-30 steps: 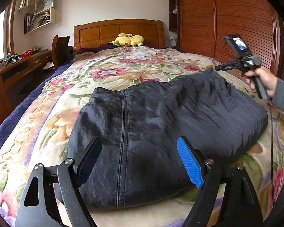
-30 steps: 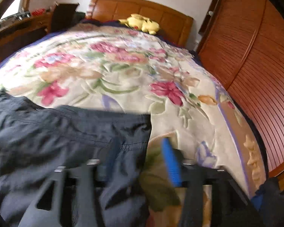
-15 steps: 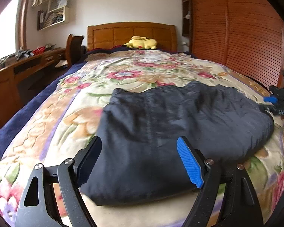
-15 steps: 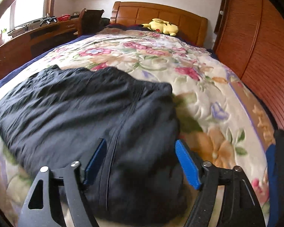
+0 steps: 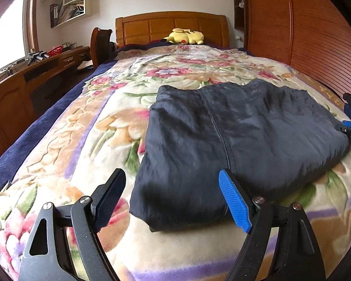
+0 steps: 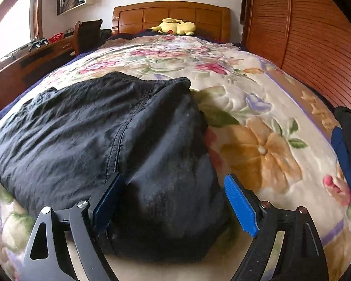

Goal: Fold large clothes
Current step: 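Press the folded jacket bundle flat with the right tool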

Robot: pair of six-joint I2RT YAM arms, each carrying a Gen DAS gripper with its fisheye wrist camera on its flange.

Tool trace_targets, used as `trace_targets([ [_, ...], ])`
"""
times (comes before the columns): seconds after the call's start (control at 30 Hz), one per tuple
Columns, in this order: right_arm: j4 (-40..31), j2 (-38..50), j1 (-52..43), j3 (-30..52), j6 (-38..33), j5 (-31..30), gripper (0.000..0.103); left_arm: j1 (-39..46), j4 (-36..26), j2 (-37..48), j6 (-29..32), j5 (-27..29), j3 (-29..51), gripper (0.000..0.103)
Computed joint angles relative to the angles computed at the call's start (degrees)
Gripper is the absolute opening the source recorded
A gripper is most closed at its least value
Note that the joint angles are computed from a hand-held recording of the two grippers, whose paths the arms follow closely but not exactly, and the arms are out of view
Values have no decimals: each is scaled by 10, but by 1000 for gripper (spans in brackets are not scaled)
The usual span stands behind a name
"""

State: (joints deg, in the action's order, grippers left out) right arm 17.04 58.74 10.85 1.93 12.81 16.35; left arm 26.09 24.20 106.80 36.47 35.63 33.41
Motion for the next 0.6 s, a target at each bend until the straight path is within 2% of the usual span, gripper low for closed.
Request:
trace_targets([
  [0.13,51,53,3,-3,12,-15,88,10,-16,6,19,6,5,83],
  [0.37,107,116,-77,-3,-4,-121,91,30,-43,21,48,17,14,83],
  [0.6,89,105,-69,-1,5,-119,91,35,-49,28,50,19,17,83],
])
